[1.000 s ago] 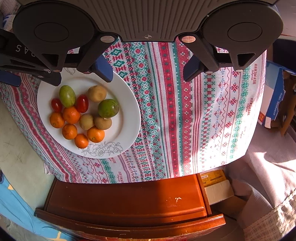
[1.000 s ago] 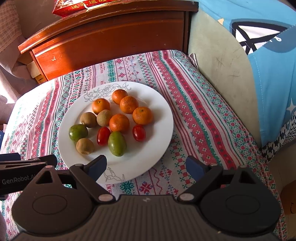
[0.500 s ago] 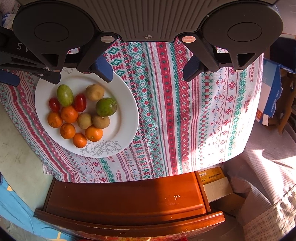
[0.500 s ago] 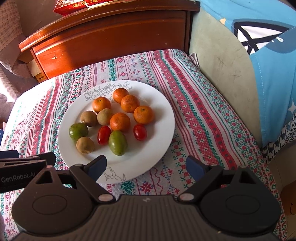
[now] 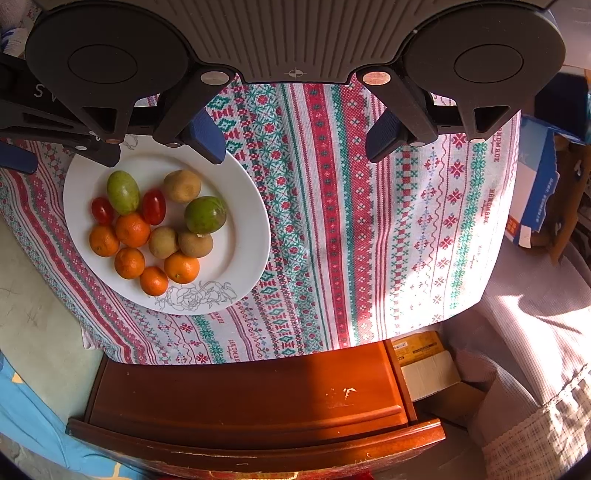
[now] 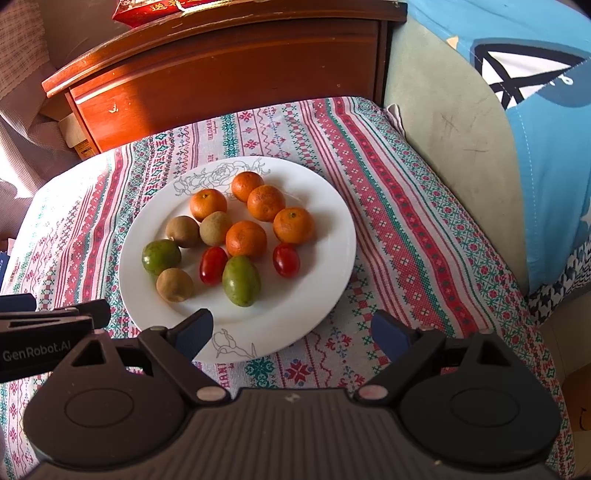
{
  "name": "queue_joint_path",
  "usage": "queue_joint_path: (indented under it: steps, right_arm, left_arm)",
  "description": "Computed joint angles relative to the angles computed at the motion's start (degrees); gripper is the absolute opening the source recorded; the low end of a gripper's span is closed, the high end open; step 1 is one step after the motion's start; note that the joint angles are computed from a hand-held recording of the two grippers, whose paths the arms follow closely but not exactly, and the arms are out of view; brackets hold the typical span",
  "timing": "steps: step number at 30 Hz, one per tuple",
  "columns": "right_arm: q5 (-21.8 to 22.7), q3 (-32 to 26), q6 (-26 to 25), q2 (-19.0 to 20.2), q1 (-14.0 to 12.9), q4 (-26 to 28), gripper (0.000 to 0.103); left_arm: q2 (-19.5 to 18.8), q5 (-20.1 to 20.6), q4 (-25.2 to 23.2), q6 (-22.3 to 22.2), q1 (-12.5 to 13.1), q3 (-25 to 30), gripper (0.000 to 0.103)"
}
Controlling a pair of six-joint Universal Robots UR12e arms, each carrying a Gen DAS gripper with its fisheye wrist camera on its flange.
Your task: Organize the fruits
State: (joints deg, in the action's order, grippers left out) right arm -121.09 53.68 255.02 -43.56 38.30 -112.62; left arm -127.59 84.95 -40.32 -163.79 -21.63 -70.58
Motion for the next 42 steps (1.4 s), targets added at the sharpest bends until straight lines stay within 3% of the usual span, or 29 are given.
queue_joint_path:
  steps: [11,23,36,42]
  right_arm:
    - [0.3,0.0,-0.9,0.2,-0.1,-0.6,0.092]
    - [0.0,-2.2,-1.9,1.1,0.3,2.2,0.092]
    - [-0.1,-6.2,-6.2,3.0,1.5,3.3,0.092]
    - [0.9,-7.2,-9.6,3.9,2.1,2.0,0.092]
  left_arm:
    - [0.0,0.6,0.3,0.1,-0.1,-0.1,0.084]
    - [0.7,0.4,1.3,0.7,0.2,-1.3,0.084]
    - [2.9,0.0,2.4,1.0,1.7,-4.0,0.085]
    - [3.9,-0.3,3.5,0.7,2.7,-5.5,0.089]
